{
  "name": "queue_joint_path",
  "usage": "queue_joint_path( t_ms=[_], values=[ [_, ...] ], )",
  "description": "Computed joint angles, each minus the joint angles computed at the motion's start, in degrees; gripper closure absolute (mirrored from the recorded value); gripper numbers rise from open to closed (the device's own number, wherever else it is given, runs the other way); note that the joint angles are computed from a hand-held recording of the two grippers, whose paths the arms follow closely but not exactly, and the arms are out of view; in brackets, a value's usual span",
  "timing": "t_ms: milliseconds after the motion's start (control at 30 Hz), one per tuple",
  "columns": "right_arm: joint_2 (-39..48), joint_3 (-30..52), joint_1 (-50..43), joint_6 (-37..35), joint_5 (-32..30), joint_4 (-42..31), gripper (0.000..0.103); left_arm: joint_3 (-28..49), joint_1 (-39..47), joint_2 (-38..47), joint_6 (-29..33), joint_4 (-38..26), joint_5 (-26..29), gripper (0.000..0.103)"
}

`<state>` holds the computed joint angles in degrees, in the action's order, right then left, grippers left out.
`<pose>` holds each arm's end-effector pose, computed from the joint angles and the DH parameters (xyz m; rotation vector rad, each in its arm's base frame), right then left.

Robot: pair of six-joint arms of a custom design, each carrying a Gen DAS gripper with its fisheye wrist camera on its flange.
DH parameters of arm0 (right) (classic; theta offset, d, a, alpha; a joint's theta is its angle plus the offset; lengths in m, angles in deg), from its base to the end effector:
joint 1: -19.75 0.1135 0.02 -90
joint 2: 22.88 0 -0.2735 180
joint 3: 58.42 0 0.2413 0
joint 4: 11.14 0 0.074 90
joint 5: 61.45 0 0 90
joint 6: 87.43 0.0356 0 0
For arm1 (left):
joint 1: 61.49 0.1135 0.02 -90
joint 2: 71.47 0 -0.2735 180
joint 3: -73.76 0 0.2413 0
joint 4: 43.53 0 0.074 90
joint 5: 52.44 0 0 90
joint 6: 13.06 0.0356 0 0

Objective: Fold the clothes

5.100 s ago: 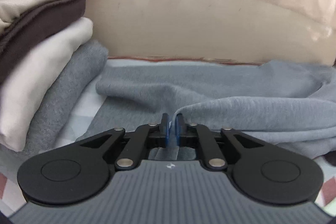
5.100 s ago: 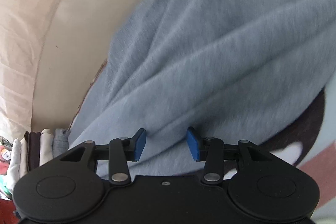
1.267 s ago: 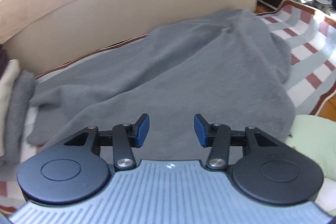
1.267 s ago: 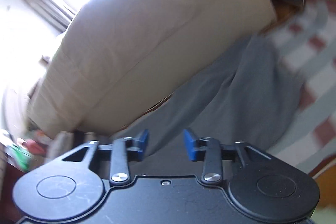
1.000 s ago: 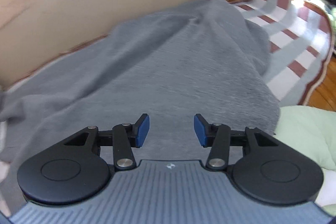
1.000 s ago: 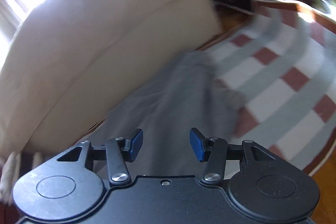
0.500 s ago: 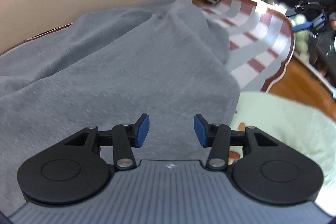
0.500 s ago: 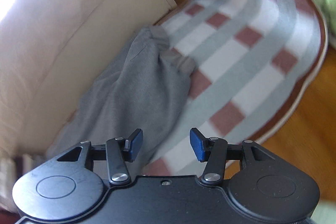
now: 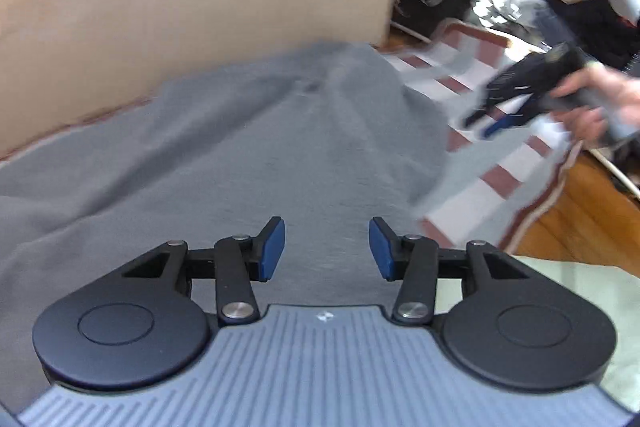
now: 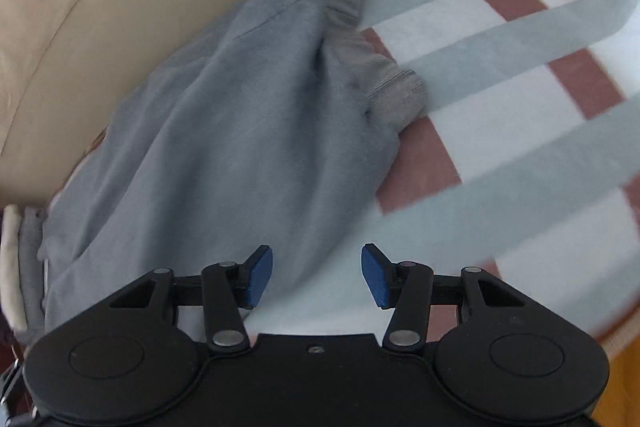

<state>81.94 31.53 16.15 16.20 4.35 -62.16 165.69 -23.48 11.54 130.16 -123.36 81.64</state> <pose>0.3669 -0.0085 0.2188 0.2816 2.6821 0.6256 0.2183 0.1392 0.3283 0.4682 2.3013 -0.3819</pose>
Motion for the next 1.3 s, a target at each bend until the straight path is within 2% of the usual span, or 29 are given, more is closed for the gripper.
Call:
queue_joint_path(
  t_ms=[100,200,233,267,300,333,400,467,533,600,700,733,833,867,967,1000,1033,1067,1133,1200,1233,1300],
  values=[
    [2.4,-7.1,0.4,13.8,3.1,14.1,0.047,0.7,-4.2,3.5,-2.3,-1.7,-3.1,0.057],
    [1.3,-17.0,1.7,20.0,3.4,32.9,0.047,1.4,-5.2,6.5,0.2,-5.1,-2.6,0.057],
    [1.7,-17.8,2.5,19.5,4.1,35.7,0.051,0.4,-5.3,6.5,1.5,-5.0,-2.4,0.057],
    [2.2,-18.4,3.2,18.6,4.5,38.2,0.101,-0.5,-5.5,6.5,2.8,-4.8,-2.3,0.057],
    [2.8,-18.2,3.6,17.1,4.2,38.9,0.100,-1.9,-5.9,6.2,3.3,-3.5,-2.3,0.057],
    [2.9,-16.3,3.8,15.6,4.9,36.0,0.099,-3.0,-6.1,5.7,2.9,-1.9,-2.1,0.057],
    [-2.3,-15.0,2.5,13.7,6.9,32.5,0.099,-4.0,-6.1,5.2,1.0,0.5,-1.0,0.056],
    [-8.5,-13.5,-0.1,11.0,8.0,29.8,0.100,-1.1,-4.1,7.0,1.2,-2.6,2.0,0.056],
    [-14.7,-11.1,-3.1,4.8,10.8,25.1,0.102,1.4,-2.5,8.6,2.8,-6.3,4.3,0.056],
    [-17.3,-8.1,-3.5,-1.3,16.5,18.5,0.102,1.5,-1.8,8.8,5.7,-9.1,4.6,0.054],
    [-15.9,-8.4,-1.8,-6.4,23.6,14.2,0.102,-0.6,-2.0,8.1,11.1,-12.1,2.6,0.049],
    [-14.7,-9.6,-1.2,-6.0,24.8,14.5,0.102,-2.6,-2.6,6.7,12.2,-11.3,0.8,0.048],
    [-11.7,-15.1,-1.0,-4.9,27.0,17.8,0.102,-12.2,-3.9,-2.0,12.6,-1.8,-4.8,0.048],
    [-11.2,-16.6,-2.0,-4.7,26.4,19.4,0.101,-13.9,-3.9,-3.7,13.5,-0.1,-5.7,0.047],
    [-11.2,-22.2,-4.8,-1.6,22.3,26.1,0.094,-15.7,-3.5,-6.4,16.9,1.1,-7.4,0.033],
    [-11.7,-23.6,-5.9,-0.1,20.2,27.6,0.091,-15.3,-3.5,-6.3,17.9,0.7,-7.8,0.029],
    [-12.2,-24.9,-7.1,1.5,17.8,28.9,0.082,-14.8,-3.5,-6.3,18.5,0.5,-8.2,0.027],
    [-12.6,-25.7,-8.8,3.4,14.4,29.5,0.077,-15.0,-3.6,-6.5,18.5,1.0,-8.9,0.027],
    [-12.6,-26.7,-12.2,6.3,7.8,30.6,0.075,-15.9,-3.7,-7.3,18.2,2.9,-10.4,0.027],
    [-12.0,-27.1,-15.6,8.2,1.5,31.3,0.066,-17.7,-4.7,-8.0,15.9,7.0,-13.3,0.027],
    [-11.8,-27.3,-16.8,9.0,-0.9,31.4,0.059,-17.9,-4.5,-7.7,15.7,7.9,-13.8,0.028],
    [-11.8,-27.8,-18.4,10.3,-4.6,32.0,0.052,-16.8,-3.7,-6.4,15.6,7.6,-13.4,0.032]
  ],
)
